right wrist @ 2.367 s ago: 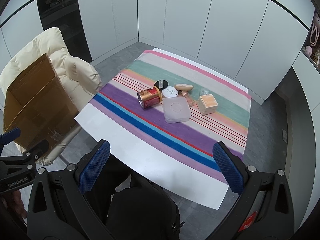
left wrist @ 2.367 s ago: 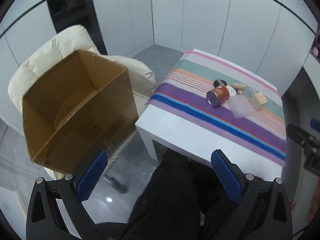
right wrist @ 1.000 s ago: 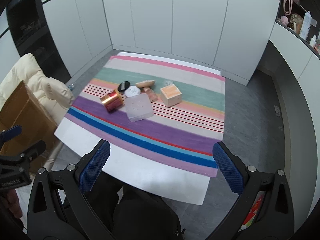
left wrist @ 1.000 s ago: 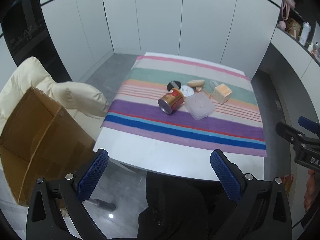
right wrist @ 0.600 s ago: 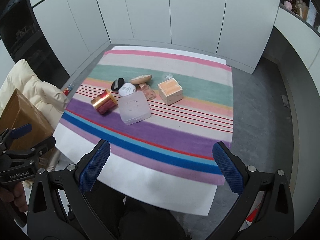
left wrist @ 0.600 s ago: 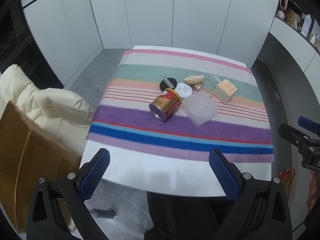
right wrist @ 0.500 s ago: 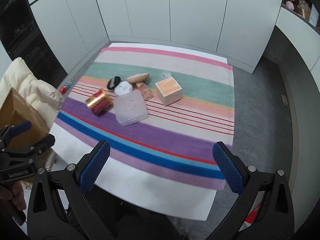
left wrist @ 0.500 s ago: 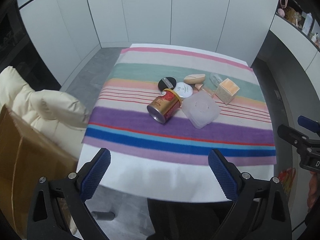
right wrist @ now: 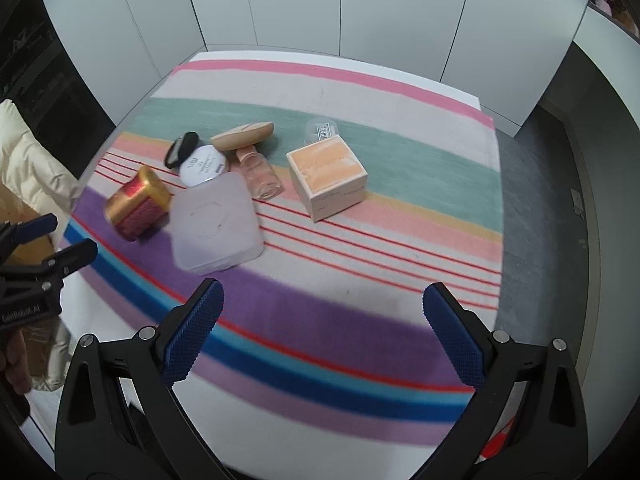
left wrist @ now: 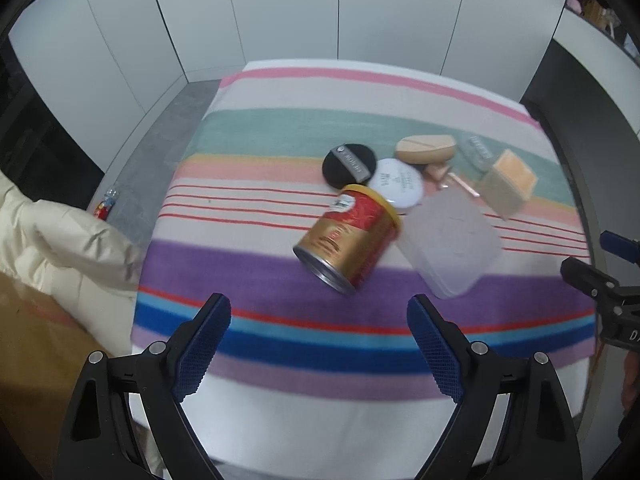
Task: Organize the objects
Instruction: 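Grasp the red-gold can with the left gripper while the right gripper grasps the peach box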
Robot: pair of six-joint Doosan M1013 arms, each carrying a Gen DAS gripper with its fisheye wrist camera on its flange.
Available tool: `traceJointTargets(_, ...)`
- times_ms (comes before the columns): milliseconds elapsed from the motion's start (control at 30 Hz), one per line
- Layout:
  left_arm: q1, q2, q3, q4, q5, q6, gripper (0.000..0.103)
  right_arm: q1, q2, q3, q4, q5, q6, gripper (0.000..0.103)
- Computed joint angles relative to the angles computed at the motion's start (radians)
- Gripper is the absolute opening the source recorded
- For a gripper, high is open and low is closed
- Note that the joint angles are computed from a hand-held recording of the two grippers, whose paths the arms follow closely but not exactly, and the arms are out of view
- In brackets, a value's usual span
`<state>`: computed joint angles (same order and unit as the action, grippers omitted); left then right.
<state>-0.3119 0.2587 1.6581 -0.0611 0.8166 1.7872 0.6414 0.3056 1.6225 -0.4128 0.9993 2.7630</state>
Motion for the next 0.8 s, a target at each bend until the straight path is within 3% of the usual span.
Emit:
traceJointTargets(400, 0.003, 0.096, -0.047, -0.065, -0.001, 0.087, 0.086, -0.066, 0.078, -0.014, 0.024, -0.060, -0.078, 0.102)
traceJointTargets(700, -0.005, 0.135, -0.076, -0.102, -0.016, 0.130, 0.068, -0.104, 0.102, -0.012, 0.014, -0.109, -0.110, 0.098)
traceJointTargets(800, -0.006, 0.143, -0.087, -0.106, -0.001, 0.113, 0.062, -0.113, 0.100, -0.008, 0.024, -0.155, -0.131, 0.088)
